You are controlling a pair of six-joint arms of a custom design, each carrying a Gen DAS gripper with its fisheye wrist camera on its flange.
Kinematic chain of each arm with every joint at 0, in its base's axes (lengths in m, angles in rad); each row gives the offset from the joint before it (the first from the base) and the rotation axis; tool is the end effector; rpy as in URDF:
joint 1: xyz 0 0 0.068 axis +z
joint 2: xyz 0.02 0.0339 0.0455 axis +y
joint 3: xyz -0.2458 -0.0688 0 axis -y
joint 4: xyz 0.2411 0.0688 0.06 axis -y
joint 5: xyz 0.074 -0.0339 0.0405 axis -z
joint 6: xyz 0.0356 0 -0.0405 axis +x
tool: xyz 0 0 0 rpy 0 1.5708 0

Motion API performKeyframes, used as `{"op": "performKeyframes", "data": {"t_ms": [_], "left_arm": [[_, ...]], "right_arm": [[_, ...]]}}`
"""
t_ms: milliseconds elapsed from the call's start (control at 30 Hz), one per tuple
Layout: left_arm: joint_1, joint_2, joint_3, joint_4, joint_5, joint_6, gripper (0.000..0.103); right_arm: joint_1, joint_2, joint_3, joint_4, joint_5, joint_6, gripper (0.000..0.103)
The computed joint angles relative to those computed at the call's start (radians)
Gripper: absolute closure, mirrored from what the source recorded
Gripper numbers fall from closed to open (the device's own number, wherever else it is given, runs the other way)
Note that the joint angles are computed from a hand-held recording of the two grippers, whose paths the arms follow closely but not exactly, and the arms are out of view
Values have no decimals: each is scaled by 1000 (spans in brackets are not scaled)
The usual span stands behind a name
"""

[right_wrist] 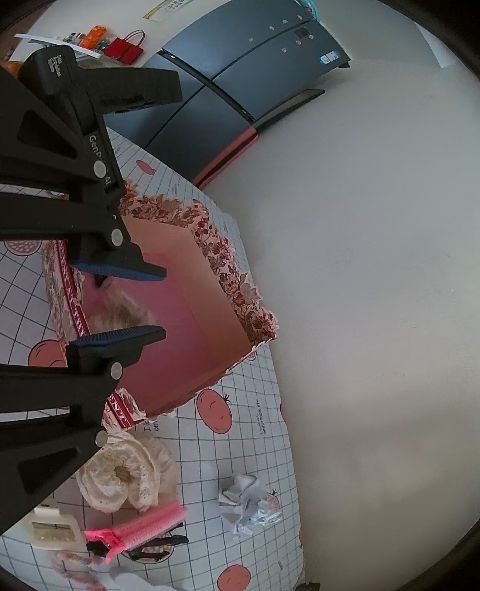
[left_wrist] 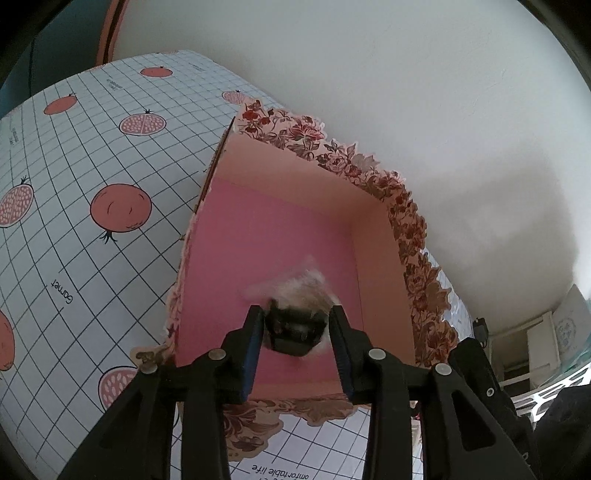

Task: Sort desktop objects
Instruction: 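Open the right tool to drop the swab bag into the box while the left tool releases the car there, then move both tools back toward the remaining objects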

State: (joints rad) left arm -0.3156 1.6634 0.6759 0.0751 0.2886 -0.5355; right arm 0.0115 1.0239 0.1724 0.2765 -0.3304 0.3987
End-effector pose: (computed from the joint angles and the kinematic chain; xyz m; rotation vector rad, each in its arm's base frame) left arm 0.2742 -0.1002 0.1045 -0.1552 2.5679 -0.7024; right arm 0.1864 0.0137 0.1231 0.2235 2.1578 0.5918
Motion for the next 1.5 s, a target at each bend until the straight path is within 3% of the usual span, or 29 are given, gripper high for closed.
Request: {"op": "performKeyframes", "data": {"t_ms": [300, 433, 533, 633, 833, 1500], "left_arm": [[-29, -1, 10, -15, -19, 27, 51], [-29, 19, 29, -14, 16, 20, 49], [-76, 20, 45, -50, -65, 18, 49], [-95, 5, 39, -50, -59, 8, 48], [-150, -46, 31, -56, -182, 50, 43], [-338, -204, -18, 35, -330, 64, 36]], "right_arm": [[-62, -33, 6, -40, -50, -20, 74], [-53, -64, 18, -93, -21, -61, 74], [-92, -179, -5, -140, -53, -79, 75], [-139, -211, 5, -199, -69, -137, 75], [-338, -237, 34, -311, -169, -285, 75], [-1041, -105, 222, -454, -382, -605, 75]]}}
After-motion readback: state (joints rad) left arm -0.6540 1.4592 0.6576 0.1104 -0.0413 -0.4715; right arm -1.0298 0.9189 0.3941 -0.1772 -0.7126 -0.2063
